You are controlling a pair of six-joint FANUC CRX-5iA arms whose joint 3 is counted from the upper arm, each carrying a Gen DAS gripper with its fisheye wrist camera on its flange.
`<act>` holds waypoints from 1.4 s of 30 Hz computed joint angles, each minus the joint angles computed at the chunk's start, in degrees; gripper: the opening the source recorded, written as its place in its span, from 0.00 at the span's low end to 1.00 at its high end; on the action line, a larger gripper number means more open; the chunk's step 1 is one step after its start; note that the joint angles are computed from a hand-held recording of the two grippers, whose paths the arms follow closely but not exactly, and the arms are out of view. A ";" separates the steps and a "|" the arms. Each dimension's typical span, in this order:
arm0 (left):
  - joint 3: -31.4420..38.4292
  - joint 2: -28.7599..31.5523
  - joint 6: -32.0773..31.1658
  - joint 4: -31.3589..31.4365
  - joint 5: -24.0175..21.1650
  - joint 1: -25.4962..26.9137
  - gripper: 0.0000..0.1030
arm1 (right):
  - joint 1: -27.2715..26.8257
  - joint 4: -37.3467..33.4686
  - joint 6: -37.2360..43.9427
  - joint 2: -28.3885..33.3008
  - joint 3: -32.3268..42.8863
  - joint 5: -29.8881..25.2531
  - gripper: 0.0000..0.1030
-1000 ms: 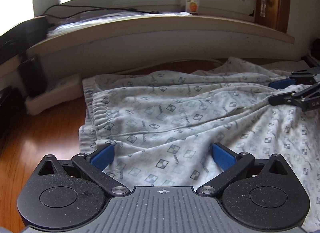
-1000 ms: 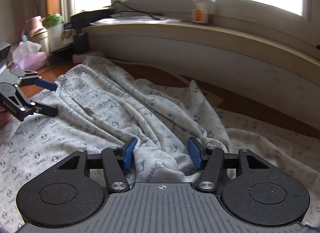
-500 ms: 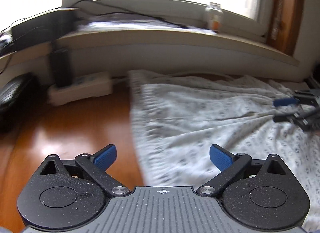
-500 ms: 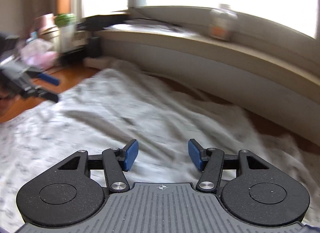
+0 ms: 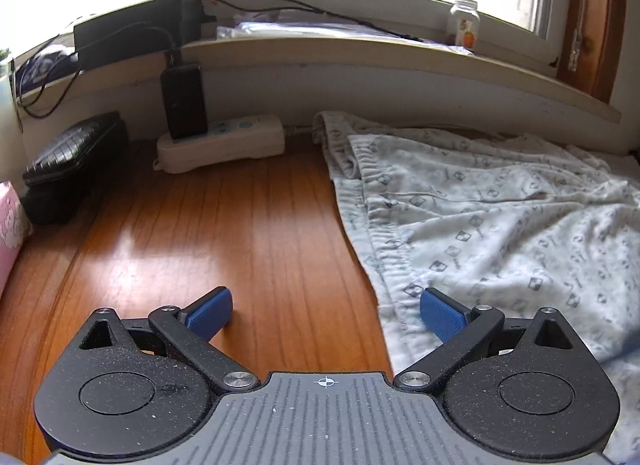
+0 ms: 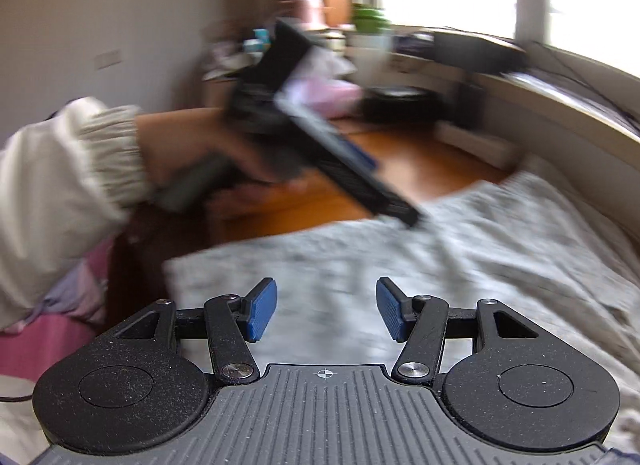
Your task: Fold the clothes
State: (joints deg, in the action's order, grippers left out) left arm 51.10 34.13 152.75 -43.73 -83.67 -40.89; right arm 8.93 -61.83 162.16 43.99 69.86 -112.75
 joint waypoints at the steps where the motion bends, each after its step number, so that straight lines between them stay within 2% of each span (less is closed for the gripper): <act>1: -0.23 -0.11 0.03 -0.04 0.19 0.02 0.98 | 0.00 -0.13 1.47 -1.48 -2.38 -0.33 0.54; 8: 0.99 0.78 0.31 -1.15 -1.18 -0.44 1.00 | 0.62 2.14 13.93 -11.01 -18.59 1.87 0.54; 18: 1.56 1.14 0.46 -1.46 -1.76 -0.57 1.00 | 1.12 4.68 27.65 -21.89 -37.38 18.55 0.52; 19: 1.61 1.19 0.56 -1.53 -1.83 -0.61 1.00 | 1.01 4.35 28.58 -22.27 -38.14 19.52 0.49; 20: 1.63 1.22 0.63 -1.57 -1.87 -0.64 1.00 | 0.79 3.81 29.32 -22.42 -38.52 20.12 0.38; 21: 1.62 1.23 0.73 -1.63 -1.91 -0.66 1.00 | 0.56 3.25 30.07 -22.57 -38.91 20.71 0.20; 22: 1.55 1.16 1.31 -1.79 -2.05 -0.73 1.00 | 0.51 3.21 29.06 -22.06 -37.92 19.93 0.13; 24: 1.29 0.91 2.94 -2.23 -2.44 -0.91 0.99 | 0.42 3.19 25.42 -20.27 -34.51 16.74 0.08; 26: -1.36 -1.04 6.63 -1.86 -0.71 -0.67 0.99 | 0.11 2.51 22.16 -18.39 -31.21 13.09 0.07; 29: -4.68 -3.97 12.04 -4.69 1.84 -1.51 0.99 | -0.11 1.45 15.13 -14.87 -24.68 5.14 0.06; 34: -2.62 -3.90 7.92 -3.82 2.80 -0.17 0.99 | -1.29 -2.23 7.43 -11.37 -16.82 -7.33 0.06; 38: -2.13 -3.19 5.09 -0.78 6.62 3.12 0.98 | -2.20 -2.79 9.39 -11.84 -16.57 -10.01 0.06; 41: -1.60 -2.33 5.69 0.59 7.17 5.43 0.87 | -2.83 -3.45 7.98 -11.02 -14.95 -10.63 0.06; 42: -2.36 -2.63 6.97 0.97 8.16 6.21 0.74 | -3.02 -3.68 7.61 -10.81 -14.54 -10.64 0.06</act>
State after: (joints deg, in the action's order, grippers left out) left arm 48.74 31.49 159.72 -42.76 -75.51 -34.68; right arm 5.92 -65.51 169.77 33.18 55.32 -123.38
